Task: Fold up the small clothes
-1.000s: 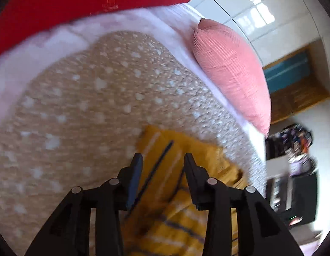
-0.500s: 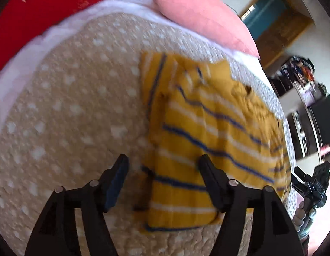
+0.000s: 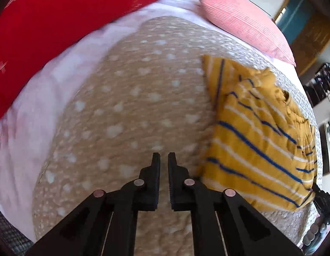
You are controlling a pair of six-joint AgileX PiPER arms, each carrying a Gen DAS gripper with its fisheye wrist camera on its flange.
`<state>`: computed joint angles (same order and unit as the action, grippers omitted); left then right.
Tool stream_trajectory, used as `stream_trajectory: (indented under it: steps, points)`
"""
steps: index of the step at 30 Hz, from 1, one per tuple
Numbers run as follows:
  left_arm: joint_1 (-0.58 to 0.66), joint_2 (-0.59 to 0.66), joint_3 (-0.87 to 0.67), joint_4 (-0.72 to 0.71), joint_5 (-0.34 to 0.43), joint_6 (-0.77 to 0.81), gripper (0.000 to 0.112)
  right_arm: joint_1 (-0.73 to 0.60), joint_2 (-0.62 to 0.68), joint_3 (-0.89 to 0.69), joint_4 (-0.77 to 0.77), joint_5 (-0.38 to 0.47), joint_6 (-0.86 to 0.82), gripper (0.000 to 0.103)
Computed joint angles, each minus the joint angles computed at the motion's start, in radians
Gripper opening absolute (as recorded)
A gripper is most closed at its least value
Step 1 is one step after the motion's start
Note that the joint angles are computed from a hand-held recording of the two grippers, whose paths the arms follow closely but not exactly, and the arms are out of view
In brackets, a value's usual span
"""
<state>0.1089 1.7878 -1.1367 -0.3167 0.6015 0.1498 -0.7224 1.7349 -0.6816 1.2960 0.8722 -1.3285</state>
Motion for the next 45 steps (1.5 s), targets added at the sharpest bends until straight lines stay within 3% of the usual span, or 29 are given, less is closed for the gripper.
stream_trajectory:
  steps: [4,9,13,16,18,20,25,28,32,34,38,40,43,45]
  points:
    - [0.071,-0.068,0.098,-0.215,-0.033,0.178,0.008,0.009,-0.139,0.043,0.001,-0.054,0.036,0.025]
    - [0.033,-0.114,0.184,-0.481,-0.121,0.38,0.042,0.223,-0.322,0.048,-0.027,-0.175,0.16,0.025]
    - [-0.021,-0.09,0.204,-0.612,-0.195,0.439,0.042,0.525,-0.317,-0.006,-0.078,-0.313,0.326,0.025]
    - [-0.001,-0.033,0.206,-0.832,-0.164,0.617,0.042,0.748,-0.218,-0.108,-0.122,-0.405,0.452,0.025]
    - [0.013,-0.01,0.21,-0.937,-0.144,0.742,0.018,0.878,-0.129,-0.211,-0.226,-0.456,0.587,0.027]
    - [0.038,0.009,0.224,-1.027,-0.106,0.847,0.016,0.979,0.017,-0.409,-0.41,-0.446,0.78,0.029]
    - [0.066,0.035,0.208,-1.037,-0.033,0.862,0.016,1.11,0.363,-0.909,-0.835,-0.327,1.251,0.029]
    - [0.094,0.058,0.201,-1.052,0.02,0.878,0.016,1.136,0.555,-1.209,-0.955,-0.202,1.395,0.029]
    - [0.118,0.062,0.212,-1.072,0.057,0.899,0.016,1.146,0.751,-1.55,-1.002,0.006,1.489,0.048]
    - [0.123,0.061,0.216,-1.072,0.067,0.897,0.016,1.159,0.761,-1.578,-1.025,0.022,1.501,0.055]
    - [0.154,0.068,0.216,-1.07,0.112,0.884,0.017,1.182,0.75,-1.615,-1.102,0.08,1.538,0.056]
    - [0.171,0.073,0.217,-1.072,0.141,0.883,0.018,1.185,0.699,-1.557,-1.113,0.068,1.55,0.056]
    - [0.198,0.08,0.221,-1.082,0.191,0.891,0.026,1.192,0.635,-1.481,-1.133,0.061,1.554,0.056]
    - [0.205,0.074,0.228,-1.086,0.213,0.9,0.037,1.213,0.623,-1.479,-1.162,0.101,1.562,0.056]
